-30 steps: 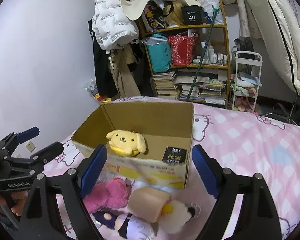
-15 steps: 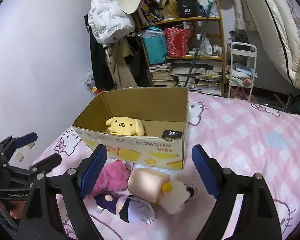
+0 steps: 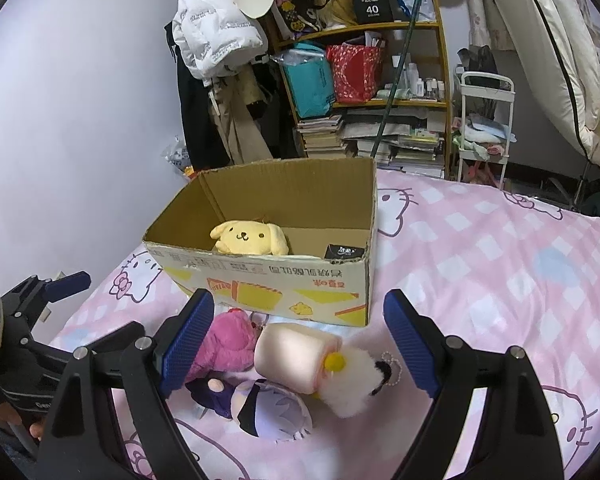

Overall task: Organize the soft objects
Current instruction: 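Lower the left tool onto the pink bear while the right tool reaches the swirl cushion, then close the left tool on the pink bear while the right tool grasps the swirl cushion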

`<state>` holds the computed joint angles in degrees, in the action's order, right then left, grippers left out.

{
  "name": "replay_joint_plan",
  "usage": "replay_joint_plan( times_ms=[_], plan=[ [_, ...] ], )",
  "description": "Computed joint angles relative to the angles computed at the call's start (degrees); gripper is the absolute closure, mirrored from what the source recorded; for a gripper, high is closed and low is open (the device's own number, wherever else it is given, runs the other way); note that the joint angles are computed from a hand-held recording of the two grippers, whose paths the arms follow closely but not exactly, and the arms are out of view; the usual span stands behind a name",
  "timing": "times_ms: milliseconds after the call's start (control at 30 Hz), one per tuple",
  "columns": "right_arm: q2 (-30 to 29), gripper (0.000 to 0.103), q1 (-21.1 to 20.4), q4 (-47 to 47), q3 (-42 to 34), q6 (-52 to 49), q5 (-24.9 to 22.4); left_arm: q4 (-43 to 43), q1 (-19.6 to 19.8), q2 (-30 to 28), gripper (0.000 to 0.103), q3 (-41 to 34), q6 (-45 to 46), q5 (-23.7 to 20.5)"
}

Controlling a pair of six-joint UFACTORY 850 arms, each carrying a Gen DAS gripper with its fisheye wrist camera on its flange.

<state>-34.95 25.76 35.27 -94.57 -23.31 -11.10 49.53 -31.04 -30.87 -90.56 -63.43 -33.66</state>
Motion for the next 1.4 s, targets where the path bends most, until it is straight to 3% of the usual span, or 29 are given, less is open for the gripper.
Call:
replay_joint_plan(
  times_ms=[300, 600, 733, 867, 900, 967, 1033, 1100, 1200, 1267, 1400],
  plan=[
    [-2.2, 0.012, 0.0, 0.1, -2.4, 1.3, -3.4, -9.8, 0.5, -4.2, 0.001, -4.3, 11.7, -1.5],
    [-4.9, 0.012, 0.5, -5.0, -5.5, 5.4, -7.1, -14.0, 0.5, -7.5, 0.001, -7.5, 17.1, -3.8],
    [-6.2, 0.012, 0.7, -7.1, -6.9, 7.6, -9.2, -17.7, 1.1, -7.7, 0.001, -7.7, 20.2, -2.5],
    [-7.1, 0.012, 0.8, -7.4, -8.0, 7.1, -10.6, -20.4, 1.5, -8.7, 0.011, -8.6, 22.8, -2.8],
    [-7.3, 0.014, 0.7, -6.1, -8.2, 5.9, -11.0, -21.6, 1.6, -8.9, 0.012, -8.8, 23.6, -2.6],
    [-7.9, 0.029, 0.6, -4.4, -9.0, 4.3, -12.5, -21.6, 1.6, -9.1, 0.020, -8.9, 23.5, -2.3],
    [-8.6, 0.031, 0.6, -4.6, -10.1, 4.5, -14.1, -23.5, 1.9, -9.4, 0.028, -9.0, 25.9, -1.8],
    [-8.8, 0.031, 0.6, -4.9, -10.2, 4.3, -14.1, -27.0, 2.1, -9.7, 0.044, -9.3, 29.4, -1.5],
    [-9.3, 0.038, 0.8, -5.9, -10.9, 5.0, -14.6, -26.9, 1.9, -9.9, 0.044, -9.5, 29.4, -1.8],
    [-9.9, 0.051, 0.9, -8.0, -11.7, 6.6, -15.1, -27.4, 2.1, -9.8, 0.045, -9.3, 29.4, -1.5],
    [-11.4, 0.066, 1.6, -15.6, -13.6, 12.3, -15.6, -28.2, 2.5, -9.0, 0.049, -8.3, 27.9, -0.6]
  ],
)
